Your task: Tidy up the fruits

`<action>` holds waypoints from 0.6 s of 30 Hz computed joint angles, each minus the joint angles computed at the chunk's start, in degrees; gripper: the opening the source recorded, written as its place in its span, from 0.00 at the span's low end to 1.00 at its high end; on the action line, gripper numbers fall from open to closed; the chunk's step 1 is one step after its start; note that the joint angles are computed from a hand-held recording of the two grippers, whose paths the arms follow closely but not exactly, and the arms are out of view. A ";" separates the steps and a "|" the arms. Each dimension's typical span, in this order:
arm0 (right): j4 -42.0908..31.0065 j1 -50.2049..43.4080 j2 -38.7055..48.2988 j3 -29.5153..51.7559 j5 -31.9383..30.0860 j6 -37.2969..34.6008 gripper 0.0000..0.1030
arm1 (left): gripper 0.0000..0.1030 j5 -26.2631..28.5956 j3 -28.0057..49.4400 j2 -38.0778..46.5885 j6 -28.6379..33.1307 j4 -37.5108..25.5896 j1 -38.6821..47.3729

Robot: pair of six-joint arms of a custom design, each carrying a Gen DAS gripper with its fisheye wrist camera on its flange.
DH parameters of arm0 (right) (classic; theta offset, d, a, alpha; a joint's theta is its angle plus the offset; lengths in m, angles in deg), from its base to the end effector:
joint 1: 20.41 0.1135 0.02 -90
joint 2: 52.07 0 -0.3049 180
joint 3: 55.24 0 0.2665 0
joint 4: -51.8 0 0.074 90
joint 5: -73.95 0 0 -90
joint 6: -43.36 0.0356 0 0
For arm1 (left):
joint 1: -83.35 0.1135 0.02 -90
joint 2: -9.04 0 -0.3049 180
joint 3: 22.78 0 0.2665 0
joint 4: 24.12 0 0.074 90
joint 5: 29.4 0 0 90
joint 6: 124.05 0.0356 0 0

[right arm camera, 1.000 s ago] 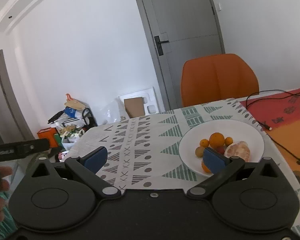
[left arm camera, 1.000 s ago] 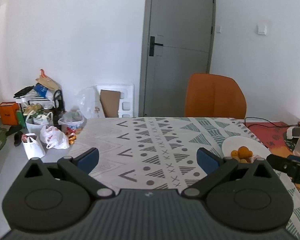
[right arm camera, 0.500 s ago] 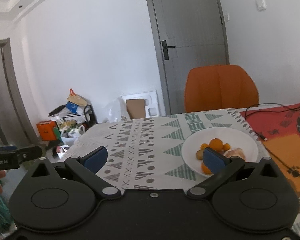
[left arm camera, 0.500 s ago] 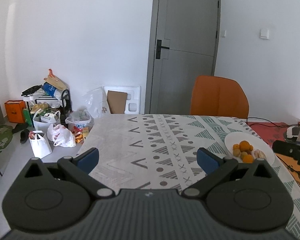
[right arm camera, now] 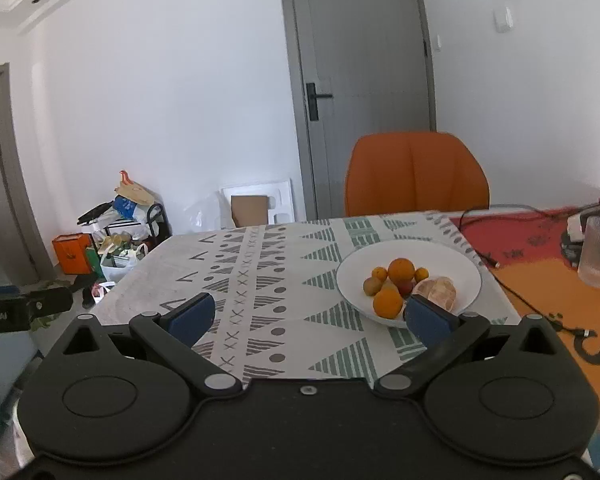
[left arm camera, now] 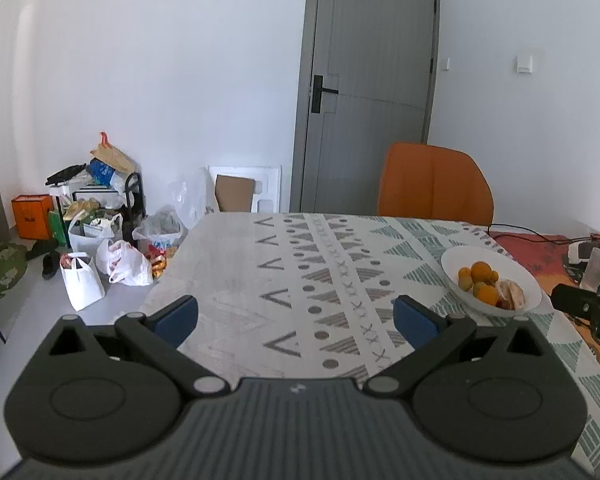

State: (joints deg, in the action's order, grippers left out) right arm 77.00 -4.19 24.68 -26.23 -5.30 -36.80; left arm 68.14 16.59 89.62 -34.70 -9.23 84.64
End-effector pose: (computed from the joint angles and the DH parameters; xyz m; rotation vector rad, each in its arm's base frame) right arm 0.2227 0.0579 0.1713 0.0138 1.9586 0.1151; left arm 0.2686 0.0014 0.1903 0.0486 2.0276 -0.1265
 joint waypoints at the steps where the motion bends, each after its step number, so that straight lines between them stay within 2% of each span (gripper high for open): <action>1: 0.05 0.22 -0.01 -0.23 -0.09 -0.41 1.00 | 1.00 0.05 -0.12 0.18 0.14 0.05 -0.10; 11: -0.73 1.97 0.14 -1.99 -0.38 -0.94 1.00 | 1.00 -2.71 -2.23 -1.17 -0.19 0.63 -2.23; 18: -3.36 -0.49 -0.83 -1.34 -3.28 0.38 1.00 | 1.00 -2.94 -2.94 -1.82 0.35 0.32 -3.00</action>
State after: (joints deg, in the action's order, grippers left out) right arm 73.64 -4.68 23.86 -27.57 -8.58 -36.43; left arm 65.20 13.65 87.80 -34.35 -8.91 81.64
